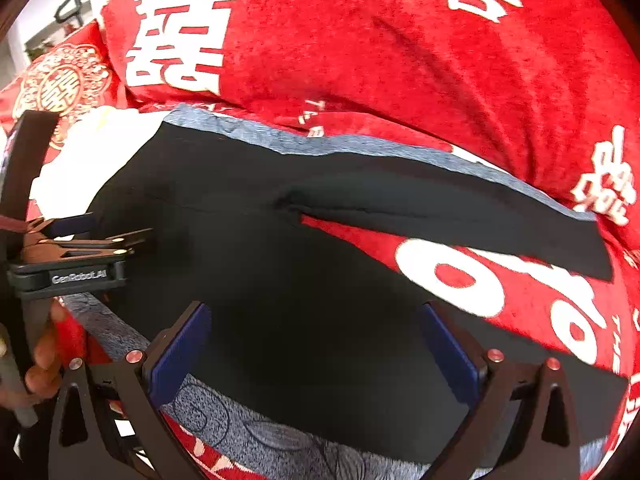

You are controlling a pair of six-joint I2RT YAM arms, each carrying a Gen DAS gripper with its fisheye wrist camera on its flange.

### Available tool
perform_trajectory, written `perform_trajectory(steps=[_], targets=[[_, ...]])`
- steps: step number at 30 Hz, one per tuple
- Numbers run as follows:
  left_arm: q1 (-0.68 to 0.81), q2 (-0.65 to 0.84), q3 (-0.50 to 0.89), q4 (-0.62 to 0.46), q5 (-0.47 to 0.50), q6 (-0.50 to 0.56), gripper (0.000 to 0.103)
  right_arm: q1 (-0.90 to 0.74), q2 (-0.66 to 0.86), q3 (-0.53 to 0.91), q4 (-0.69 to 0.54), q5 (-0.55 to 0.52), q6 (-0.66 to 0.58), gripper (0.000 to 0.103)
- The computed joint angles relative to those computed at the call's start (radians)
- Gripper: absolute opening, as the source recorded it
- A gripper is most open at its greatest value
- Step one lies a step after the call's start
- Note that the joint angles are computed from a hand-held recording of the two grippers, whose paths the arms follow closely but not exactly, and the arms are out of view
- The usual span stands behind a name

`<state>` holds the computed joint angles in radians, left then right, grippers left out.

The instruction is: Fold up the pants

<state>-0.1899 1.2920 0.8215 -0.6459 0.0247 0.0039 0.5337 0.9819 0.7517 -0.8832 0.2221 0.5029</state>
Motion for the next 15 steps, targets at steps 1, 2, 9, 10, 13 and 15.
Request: perform_trajectory(steps=[1, 2, 9, 10, 13, 15], targets=[[0.000, 0.026, 0.019, 0.008, -0.001, -0.001, 0.103, -0.028, 0.015, 0.004, 0.021, -0.022, -0.042, 0.103], [0.002, 0.047, 0.034, 0.014, -0.002, -0.002, 0.103, -0.042, 0.024, 0.007, 0.035, -0.034, -0.068, 0.103], [0.056, 0.225, 0.147, 0.091, 0.026, 0.032, 0.103, -0.229, 0.197, 0.085, 0.198, -0.233, -0.364, 0.103], [0.060, 0.244, 0.149, 0.109, 0.023, 0.036, 0.103, -0.254, 0.230, 0.103, 0.220, -0.274, -0.401, 0.103], [0.085, 0.314, 0.149, 0.174, 0.035, 0.052, 0.103, -0.323, 0.384, 0.191, 0.279, -0.403, -0.539, 0.103], [0.090, 0.345, 0.133, 0.215, 0.025, 0.055, 0.103, -0.362, 0.525, 0.284, 0.286, -0.481, -0.630, 0.103]])
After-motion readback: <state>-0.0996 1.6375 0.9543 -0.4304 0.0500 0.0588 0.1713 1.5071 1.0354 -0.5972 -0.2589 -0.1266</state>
